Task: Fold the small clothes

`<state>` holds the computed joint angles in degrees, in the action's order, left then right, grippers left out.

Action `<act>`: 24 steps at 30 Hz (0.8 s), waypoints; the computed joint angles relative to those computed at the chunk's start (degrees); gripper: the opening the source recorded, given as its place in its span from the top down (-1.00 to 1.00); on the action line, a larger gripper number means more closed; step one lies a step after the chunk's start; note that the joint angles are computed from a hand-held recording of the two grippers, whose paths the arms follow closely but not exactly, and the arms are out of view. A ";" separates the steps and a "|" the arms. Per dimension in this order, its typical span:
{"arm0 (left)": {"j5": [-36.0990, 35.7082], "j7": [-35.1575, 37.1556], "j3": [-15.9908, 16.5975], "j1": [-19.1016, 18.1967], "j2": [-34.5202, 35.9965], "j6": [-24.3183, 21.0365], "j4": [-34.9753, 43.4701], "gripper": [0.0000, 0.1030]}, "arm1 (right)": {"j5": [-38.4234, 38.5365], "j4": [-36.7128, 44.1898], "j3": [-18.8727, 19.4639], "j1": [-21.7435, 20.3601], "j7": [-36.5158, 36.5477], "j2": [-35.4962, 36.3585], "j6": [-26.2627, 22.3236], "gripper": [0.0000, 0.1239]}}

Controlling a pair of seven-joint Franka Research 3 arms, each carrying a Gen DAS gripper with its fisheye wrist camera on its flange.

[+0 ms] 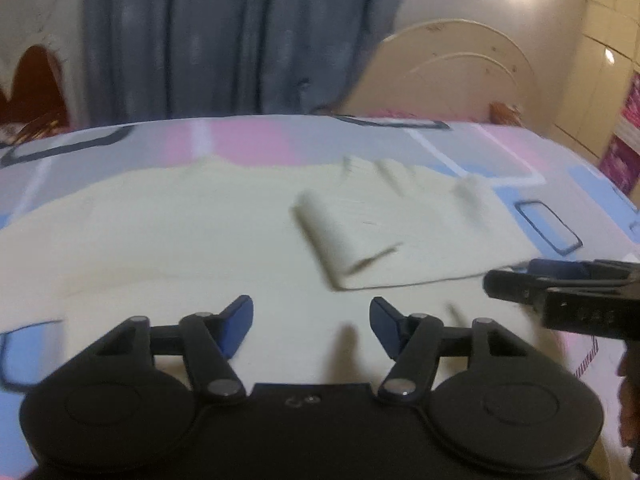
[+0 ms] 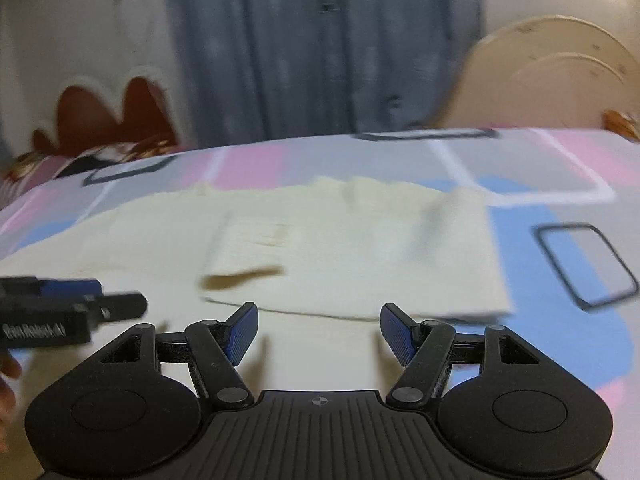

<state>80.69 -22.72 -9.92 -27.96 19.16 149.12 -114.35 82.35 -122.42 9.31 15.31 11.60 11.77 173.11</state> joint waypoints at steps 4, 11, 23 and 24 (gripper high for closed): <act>0.49 1.51 0.65 -1.63 4.19 -3.43 5.31 -0.21 | 0.91 -0.88 -0.90 -1.08 -0.71 -0.67 0.77 -0.08; -3.26 6.92 2.98 -3.29 9.27 -5.04 11.39 0.09 | 0.91 1.10 -1.61 -1.65 -0.37 2.00 5.06 -0.08; 10.88 -15.34 4.30 -3.12 4.02 -7.64 5.81 0.94 | -9.08 2.21 2.40 -6.00 10.93 5.49 8.73 -0.08; 12.60 -18.21 3.99 -2.57 2.91 -7.88 4.55 0.94 | -9.96 2.25 2.80 -6.48 11.80 5.68 8.55 -0.08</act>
